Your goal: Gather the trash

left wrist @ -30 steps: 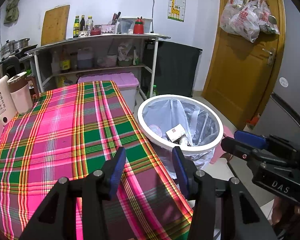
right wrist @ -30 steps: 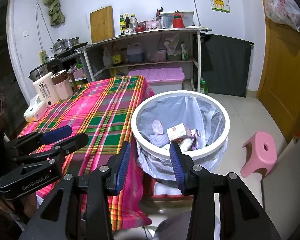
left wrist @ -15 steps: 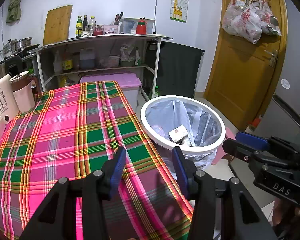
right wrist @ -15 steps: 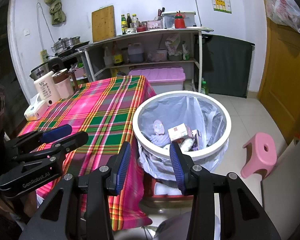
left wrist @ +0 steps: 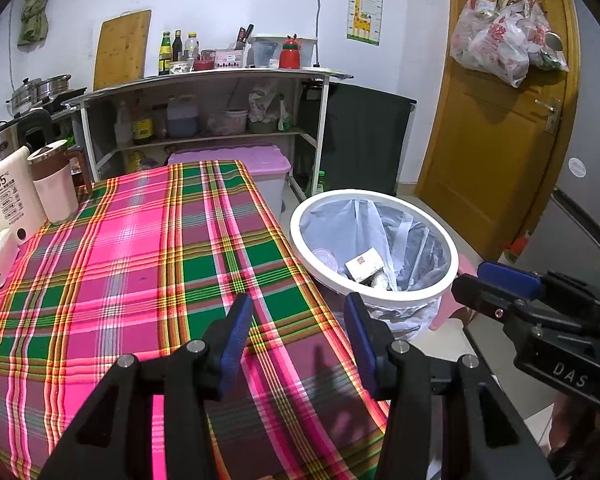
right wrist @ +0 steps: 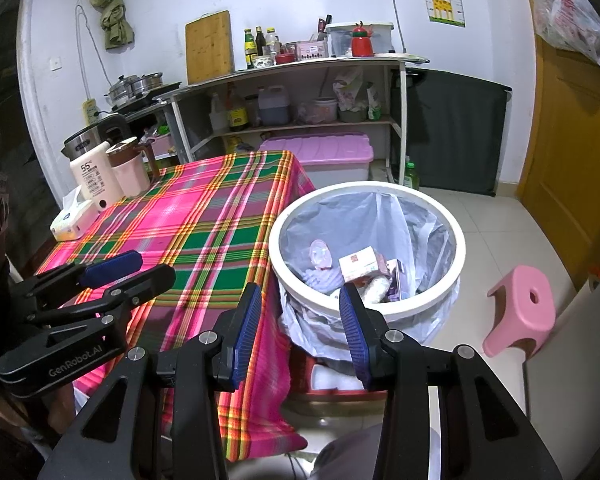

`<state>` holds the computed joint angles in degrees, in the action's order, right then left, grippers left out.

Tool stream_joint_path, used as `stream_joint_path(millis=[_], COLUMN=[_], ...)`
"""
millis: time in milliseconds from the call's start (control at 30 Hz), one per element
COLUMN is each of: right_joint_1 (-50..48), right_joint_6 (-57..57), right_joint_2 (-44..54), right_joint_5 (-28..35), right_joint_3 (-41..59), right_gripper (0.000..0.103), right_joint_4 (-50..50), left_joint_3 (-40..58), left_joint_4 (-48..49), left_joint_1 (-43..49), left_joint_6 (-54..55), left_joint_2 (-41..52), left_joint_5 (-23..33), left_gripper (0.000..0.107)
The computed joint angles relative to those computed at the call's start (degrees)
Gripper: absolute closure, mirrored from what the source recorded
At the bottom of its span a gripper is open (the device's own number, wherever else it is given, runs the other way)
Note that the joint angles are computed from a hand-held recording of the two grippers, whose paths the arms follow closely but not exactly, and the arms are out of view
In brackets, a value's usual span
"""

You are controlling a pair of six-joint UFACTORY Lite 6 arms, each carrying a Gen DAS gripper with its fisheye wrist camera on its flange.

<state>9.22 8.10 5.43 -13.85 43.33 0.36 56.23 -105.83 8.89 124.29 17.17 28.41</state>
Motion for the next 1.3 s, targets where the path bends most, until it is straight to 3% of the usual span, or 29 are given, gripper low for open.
stream_joint_path(millis=[1300], right_joint_1=[2.2], right_joint_6=[-5.3], right_joint_2=[-0.4], right_joint_5=[-0.8], right_joint_3=[-1.4], right_gripper=[0.061], right_joint_4=[6.8], left_joint_3=[-1.4], left_joint_4=[-4.7], left_joint_1=[0.0], left_joint_6=[4.2], left_joint_2=[0.2], left_joint_5=[-1.0], left_gripper=[0.057])
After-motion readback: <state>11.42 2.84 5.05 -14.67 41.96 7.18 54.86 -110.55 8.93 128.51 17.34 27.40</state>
